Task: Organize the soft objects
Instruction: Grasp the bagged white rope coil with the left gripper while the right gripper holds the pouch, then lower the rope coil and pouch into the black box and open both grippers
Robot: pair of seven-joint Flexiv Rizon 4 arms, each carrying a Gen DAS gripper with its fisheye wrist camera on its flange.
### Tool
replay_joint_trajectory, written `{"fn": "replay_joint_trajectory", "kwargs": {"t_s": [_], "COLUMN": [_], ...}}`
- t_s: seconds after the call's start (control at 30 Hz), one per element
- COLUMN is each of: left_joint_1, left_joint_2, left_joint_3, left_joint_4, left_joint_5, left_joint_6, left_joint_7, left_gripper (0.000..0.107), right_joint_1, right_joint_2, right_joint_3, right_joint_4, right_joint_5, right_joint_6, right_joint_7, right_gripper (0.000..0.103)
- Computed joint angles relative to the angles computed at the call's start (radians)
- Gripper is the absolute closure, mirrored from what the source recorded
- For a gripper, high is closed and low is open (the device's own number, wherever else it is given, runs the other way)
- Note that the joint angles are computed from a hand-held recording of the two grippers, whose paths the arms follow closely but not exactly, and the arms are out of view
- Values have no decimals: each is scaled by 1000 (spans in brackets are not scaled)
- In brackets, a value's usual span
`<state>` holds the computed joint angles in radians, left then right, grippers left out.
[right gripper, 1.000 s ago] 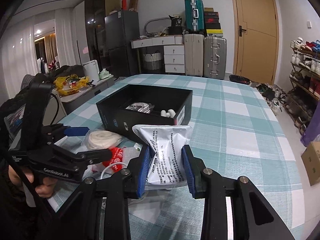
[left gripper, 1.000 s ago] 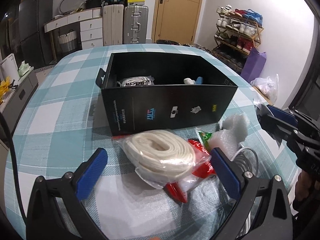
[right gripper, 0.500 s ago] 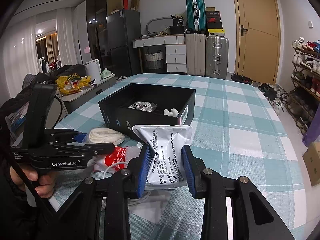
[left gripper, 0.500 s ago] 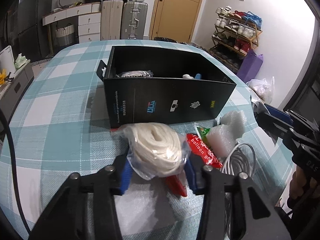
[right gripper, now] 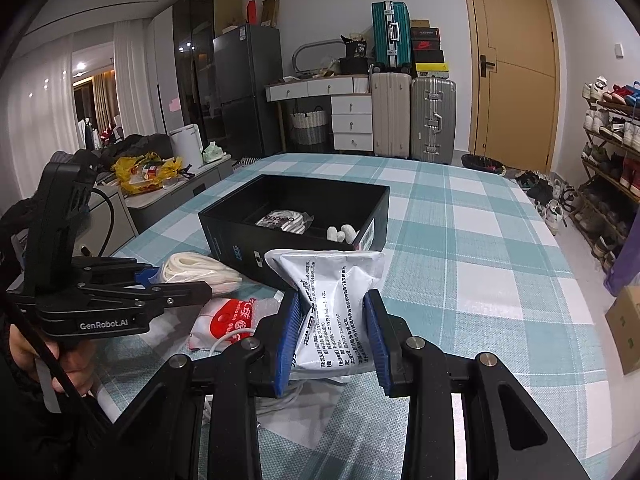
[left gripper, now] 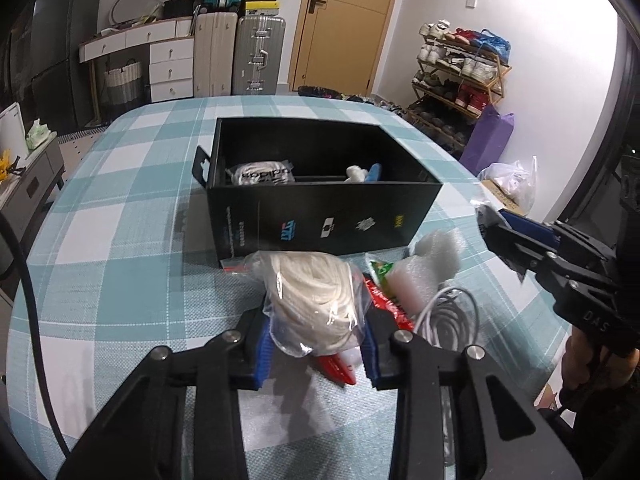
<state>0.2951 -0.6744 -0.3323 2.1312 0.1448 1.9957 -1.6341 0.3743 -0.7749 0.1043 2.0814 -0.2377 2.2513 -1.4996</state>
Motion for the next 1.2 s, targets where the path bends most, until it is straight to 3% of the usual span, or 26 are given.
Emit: {"fn": "replay_joint_trajectory", "kwargs": {"t_s": [0.33,1.03,1.2], "left_joint_1": [24,-2,-14], "left_joint_2": [33,98,103], "left_joint_3": [-20,79,100], "left_joint_4": [18,14,-12], "left_joint_5": [50,115,118], "left_joint_6": [57,179,179], "left_joint_7": [-25,-119,-124], "left_gripper": [73,73,73], "right_joint_1": [-17,-28,-25], "right_joint_2": [-9,46,56], "right_joint_3": [12,44,41], "right_joint_4": [-2,31,7], "right_joint_5": [-13,-67,-88], "right_joint_6": [30,147,129], "right_joint_7": [16,79,98], "right_gripper": [70,70,70]}}
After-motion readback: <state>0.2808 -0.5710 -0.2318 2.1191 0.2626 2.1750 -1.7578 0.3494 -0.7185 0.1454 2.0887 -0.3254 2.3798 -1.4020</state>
